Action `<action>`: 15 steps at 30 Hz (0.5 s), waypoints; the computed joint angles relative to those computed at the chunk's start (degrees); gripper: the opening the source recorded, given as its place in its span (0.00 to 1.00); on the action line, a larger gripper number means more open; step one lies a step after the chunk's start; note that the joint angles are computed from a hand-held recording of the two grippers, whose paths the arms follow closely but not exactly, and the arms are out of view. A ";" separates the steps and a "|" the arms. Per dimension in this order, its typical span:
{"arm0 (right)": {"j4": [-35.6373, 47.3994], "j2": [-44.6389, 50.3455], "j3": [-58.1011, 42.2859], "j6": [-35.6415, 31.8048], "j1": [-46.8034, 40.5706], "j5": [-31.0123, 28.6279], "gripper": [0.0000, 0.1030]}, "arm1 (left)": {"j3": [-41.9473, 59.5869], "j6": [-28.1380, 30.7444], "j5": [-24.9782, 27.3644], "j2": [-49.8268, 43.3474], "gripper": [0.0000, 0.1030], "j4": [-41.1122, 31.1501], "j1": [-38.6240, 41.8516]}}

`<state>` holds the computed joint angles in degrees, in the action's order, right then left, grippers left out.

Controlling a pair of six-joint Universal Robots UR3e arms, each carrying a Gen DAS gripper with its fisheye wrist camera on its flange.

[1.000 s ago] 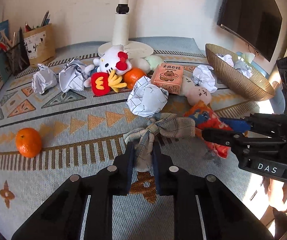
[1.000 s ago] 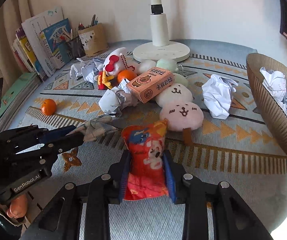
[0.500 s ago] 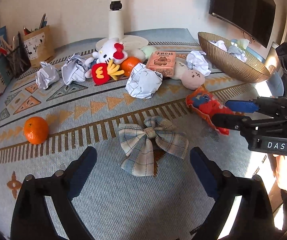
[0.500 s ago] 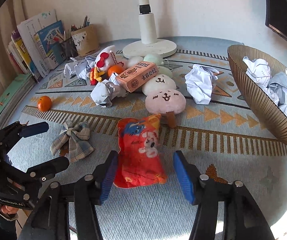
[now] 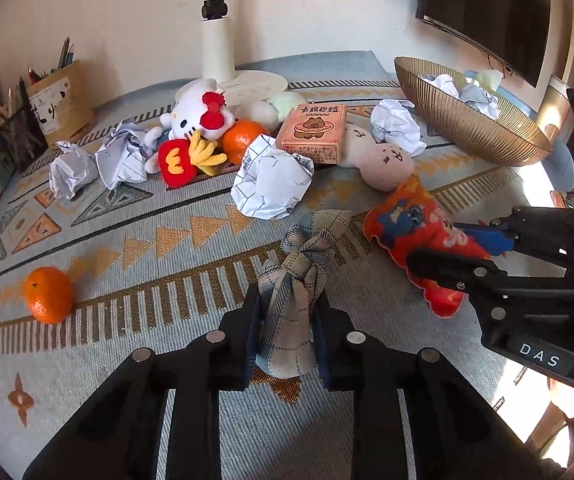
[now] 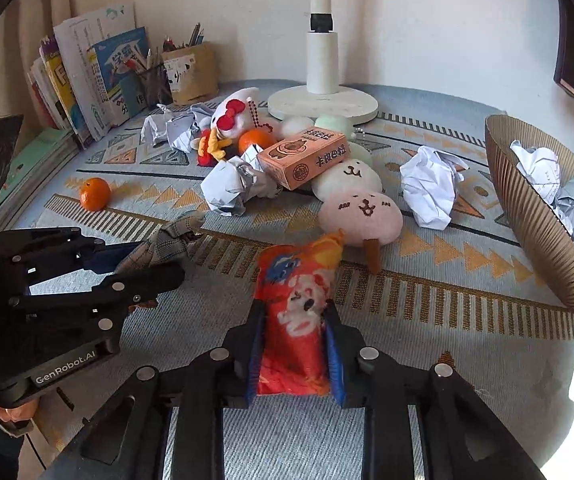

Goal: Organize objects
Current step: 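Carry the bow and snack bag into the golden bowl and open both tools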

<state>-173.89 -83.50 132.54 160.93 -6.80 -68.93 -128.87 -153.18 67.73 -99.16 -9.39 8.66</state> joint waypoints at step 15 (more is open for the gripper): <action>18.46 -35.98 0.34 4.52 -40.53 22.68 0.22 | 22.41 -15.08 -4.90 -1.29 0.18 0.61 -13.64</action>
<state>-155.42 -119.48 132.89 165.44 -47.33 -46.25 -106.47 -168.26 62.83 -100.45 -8.78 -4.98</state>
